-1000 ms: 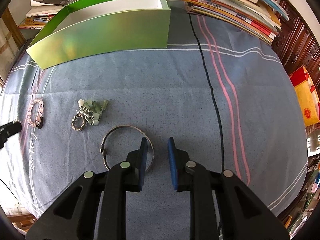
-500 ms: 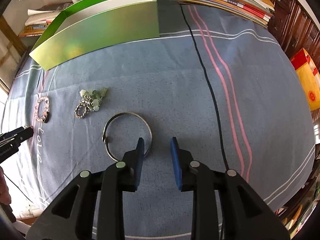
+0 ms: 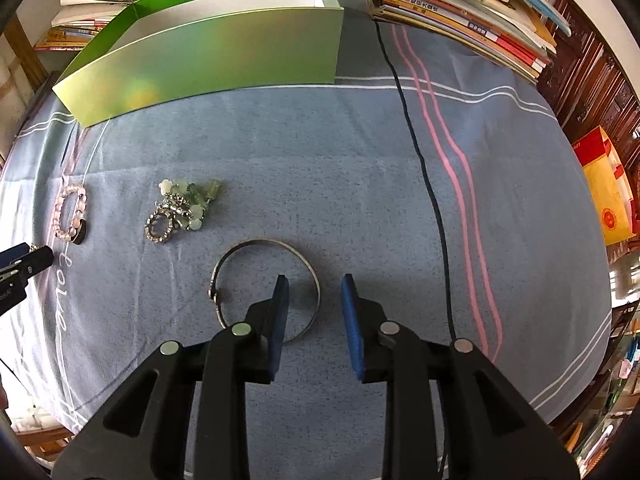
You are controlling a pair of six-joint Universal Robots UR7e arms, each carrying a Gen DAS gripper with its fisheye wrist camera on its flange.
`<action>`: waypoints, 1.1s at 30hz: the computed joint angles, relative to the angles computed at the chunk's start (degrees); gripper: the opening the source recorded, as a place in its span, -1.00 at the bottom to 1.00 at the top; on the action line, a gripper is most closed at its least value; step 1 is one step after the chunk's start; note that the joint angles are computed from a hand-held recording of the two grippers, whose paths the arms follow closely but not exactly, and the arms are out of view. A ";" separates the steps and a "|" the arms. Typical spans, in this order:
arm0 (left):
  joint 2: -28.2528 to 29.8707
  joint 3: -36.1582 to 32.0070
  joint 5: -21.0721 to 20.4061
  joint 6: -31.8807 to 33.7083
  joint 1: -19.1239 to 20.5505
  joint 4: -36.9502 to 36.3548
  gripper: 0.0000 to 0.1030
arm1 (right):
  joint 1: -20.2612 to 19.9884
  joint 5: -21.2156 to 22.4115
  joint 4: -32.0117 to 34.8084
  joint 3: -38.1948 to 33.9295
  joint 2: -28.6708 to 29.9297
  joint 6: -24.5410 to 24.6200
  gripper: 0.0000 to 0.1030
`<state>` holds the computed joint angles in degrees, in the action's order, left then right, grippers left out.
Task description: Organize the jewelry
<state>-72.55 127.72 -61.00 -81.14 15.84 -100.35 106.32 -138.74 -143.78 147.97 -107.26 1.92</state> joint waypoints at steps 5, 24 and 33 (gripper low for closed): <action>0.54 -0.32 0.55 0.21 0.25 -0.11 -0.12 | -0.10 0.08 -0.60 -0.02 0.30 -0.22 -0.48; 1.28 -1.02 0.01 -0.96 -1.06 2.10 0.03 | 0.67 -0.77 -0.92 0.30 0.66 0.22 -0.46; 1.70 -1.32 -0.10 -0.85 -1.33 2.30 0.03 | 0.59 -1.21 -0.79 0.02 0.92 -0.47 -0.45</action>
